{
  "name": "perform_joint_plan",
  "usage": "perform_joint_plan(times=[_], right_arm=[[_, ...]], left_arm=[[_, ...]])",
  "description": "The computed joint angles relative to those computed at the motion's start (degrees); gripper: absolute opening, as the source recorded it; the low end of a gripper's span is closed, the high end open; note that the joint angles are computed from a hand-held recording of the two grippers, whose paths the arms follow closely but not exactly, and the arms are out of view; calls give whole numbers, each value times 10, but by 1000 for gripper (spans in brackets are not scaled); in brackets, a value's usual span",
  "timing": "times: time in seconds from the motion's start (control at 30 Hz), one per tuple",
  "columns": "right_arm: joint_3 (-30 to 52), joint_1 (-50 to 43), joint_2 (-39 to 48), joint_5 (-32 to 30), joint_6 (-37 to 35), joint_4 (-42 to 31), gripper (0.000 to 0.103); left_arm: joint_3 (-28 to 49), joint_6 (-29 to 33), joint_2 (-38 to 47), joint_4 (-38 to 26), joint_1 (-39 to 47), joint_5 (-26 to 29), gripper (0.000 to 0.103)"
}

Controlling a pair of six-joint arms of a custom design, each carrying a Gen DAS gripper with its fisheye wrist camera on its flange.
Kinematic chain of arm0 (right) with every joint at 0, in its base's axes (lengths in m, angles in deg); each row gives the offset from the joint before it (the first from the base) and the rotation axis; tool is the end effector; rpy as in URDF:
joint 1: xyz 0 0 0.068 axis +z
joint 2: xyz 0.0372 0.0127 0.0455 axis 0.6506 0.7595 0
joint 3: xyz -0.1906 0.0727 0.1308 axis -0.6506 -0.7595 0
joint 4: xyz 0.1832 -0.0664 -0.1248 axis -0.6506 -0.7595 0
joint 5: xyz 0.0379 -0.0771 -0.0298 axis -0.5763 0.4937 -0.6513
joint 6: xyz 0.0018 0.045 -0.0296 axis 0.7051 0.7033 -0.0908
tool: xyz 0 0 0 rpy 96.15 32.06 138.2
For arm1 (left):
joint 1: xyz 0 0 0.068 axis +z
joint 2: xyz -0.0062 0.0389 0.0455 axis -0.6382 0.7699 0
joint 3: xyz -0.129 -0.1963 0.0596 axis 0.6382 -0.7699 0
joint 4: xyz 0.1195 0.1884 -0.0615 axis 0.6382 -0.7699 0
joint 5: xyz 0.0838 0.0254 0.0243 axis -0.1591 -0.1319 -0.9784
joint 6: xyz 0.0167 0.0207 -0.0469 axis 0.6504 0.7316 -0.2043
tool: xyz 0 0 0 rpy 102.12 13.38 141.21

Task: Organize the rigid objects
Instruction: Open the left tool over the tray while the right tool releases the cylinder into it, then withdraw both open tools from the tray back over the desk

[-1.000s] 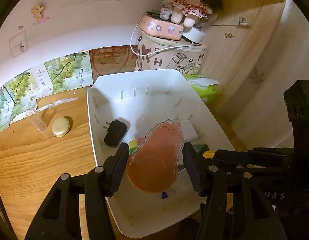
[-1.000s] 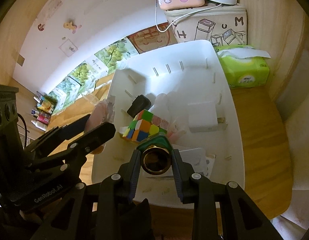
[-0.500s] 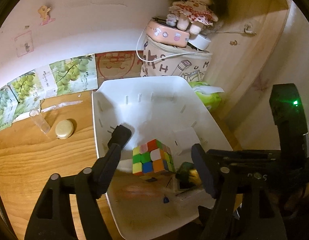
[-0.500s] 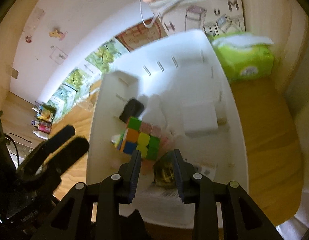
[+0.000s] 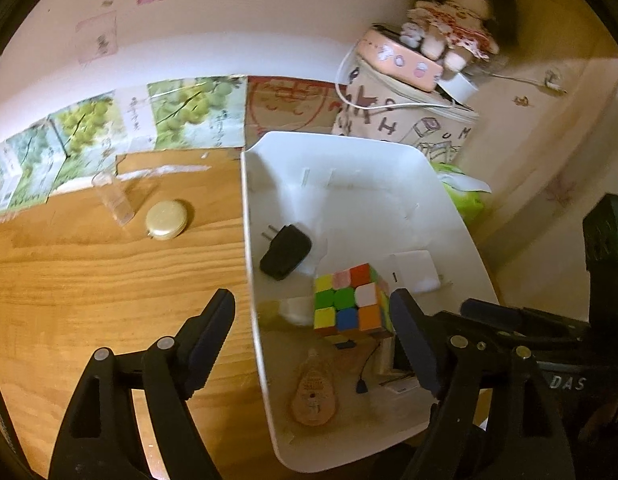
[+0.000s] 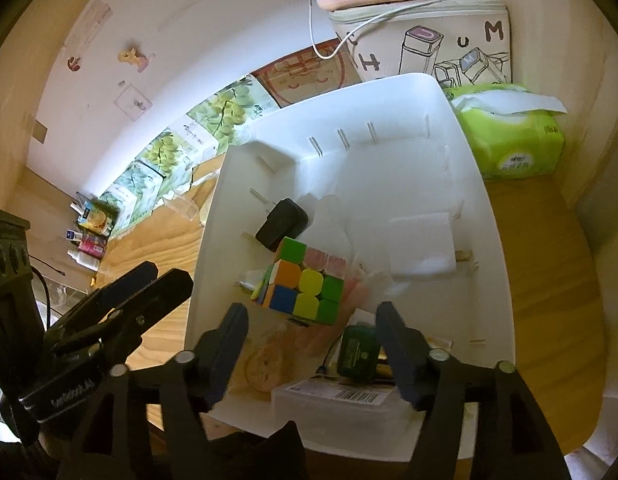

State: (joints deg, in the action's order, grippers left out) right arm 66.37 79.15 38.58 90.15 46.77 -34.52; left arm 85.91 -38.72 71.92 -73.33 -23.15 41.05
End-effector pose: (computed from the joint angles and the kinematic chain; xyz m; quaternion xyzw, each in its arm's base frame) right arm 0.1841 0.1411 0.2194 0.1575 0.9418 0.1728 0.2414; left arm 0.2559 0.0558 0.2387 0.2037 0.9261 -0.1791 0.2621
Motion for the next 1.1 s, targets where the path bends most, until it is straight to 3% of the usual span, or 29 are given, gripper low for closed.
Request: perform_joint_plan(times=[0.27,0.5,0.9,1.1], right_arm=[[26,40,29,30,45,-2,72],[103,90,102,85,78,-2,72],[317,164,280,158,137,-40,72],[451,196,384,189,162,-76,72]], left_arm=[[29,40,31,-27,49,1,82],[91,90,81,-57,111,2,82],[313,187,235,-151,215,4,82],[476,232,345,-221,254,3,82]])
